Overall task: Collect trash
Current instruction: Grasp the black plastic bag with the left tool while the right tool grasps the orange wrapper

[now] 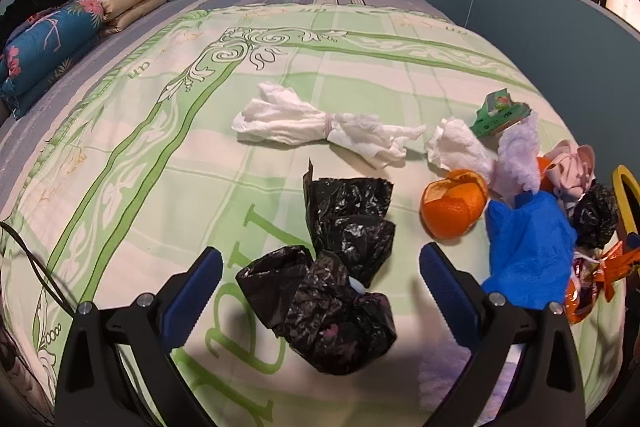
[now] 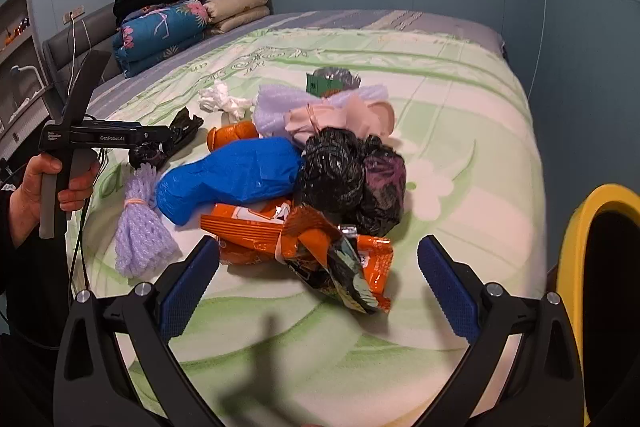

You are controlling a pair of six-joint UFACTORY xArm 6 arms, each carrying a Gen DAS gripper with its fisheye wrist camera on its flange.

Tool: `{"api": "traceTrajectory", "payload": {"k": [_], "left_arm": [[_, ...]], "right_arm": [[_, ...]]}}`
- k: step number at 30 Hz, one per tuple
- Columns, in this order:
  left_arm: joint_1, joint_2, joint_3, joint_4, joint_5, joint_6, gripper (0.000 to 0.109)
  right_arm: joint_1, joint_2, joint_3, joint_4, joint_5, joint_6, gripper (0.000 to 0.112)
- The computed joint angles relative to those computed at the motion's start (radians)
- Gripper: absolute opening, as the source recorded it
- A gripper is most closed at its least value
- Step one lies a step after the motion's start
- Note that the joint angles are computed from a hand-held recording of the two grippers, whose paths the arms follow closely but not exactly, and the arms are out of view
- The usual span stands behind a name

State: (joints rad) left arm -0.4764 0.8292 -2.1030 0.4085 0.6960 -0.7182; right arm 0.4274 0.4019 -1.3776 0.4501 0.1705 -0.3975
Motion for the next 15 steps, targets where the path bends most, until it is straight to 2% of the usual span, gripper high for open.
{"api": "traceTrajectory", "payload": {"k": [2, 4, 6, 8, 11, 13, 15], "left_arm": [[0.001, 0.014, -0.016, -0.020, 0.009, 0.022, 0.094], [0.002, 0.023, -0.025, -0.041, 0.017, 0.035, 0.087], [0.003, 0.035, -0.041, -0.061, 0.026, 0.046, 0.083], [0.002, 0.051, -0.064, -0.065, 0.042, 0.050, 0.079], [-0.002, 0.069, -0.086, -0.078, 0.054, 0.075, 0.071], [-0.006, 0.089, -0.115, -0.082, 0.071, 0.089, 0.059], [-0.010, 0.110, -0.147, -0.085, 0.091, 0.099, 0.053]], "right_arm": [[0.004, 0.008, -0.010, 0.042, 0.007, -0.035, 0.095], [0.006, 0.011, -0.011, 0.047, 0.004, -0.036, 0.095], [0.010, 0.008, -0.007, 0.066, 0.001, -0.048, 0.092], [0.010, 0.003, 0.004, 0.044, -0.001, -0.023, 0.083], [0.013, -0.001, 0.015, 0.032, 0.009, -0.014, 0.076], [0.013, 0.007, 0.015, -0.045, -0.002, 0.034, 0.067], [0.009, 0.016, 0.004, -0.058, 0.011, 0.050, 0.052]]}}
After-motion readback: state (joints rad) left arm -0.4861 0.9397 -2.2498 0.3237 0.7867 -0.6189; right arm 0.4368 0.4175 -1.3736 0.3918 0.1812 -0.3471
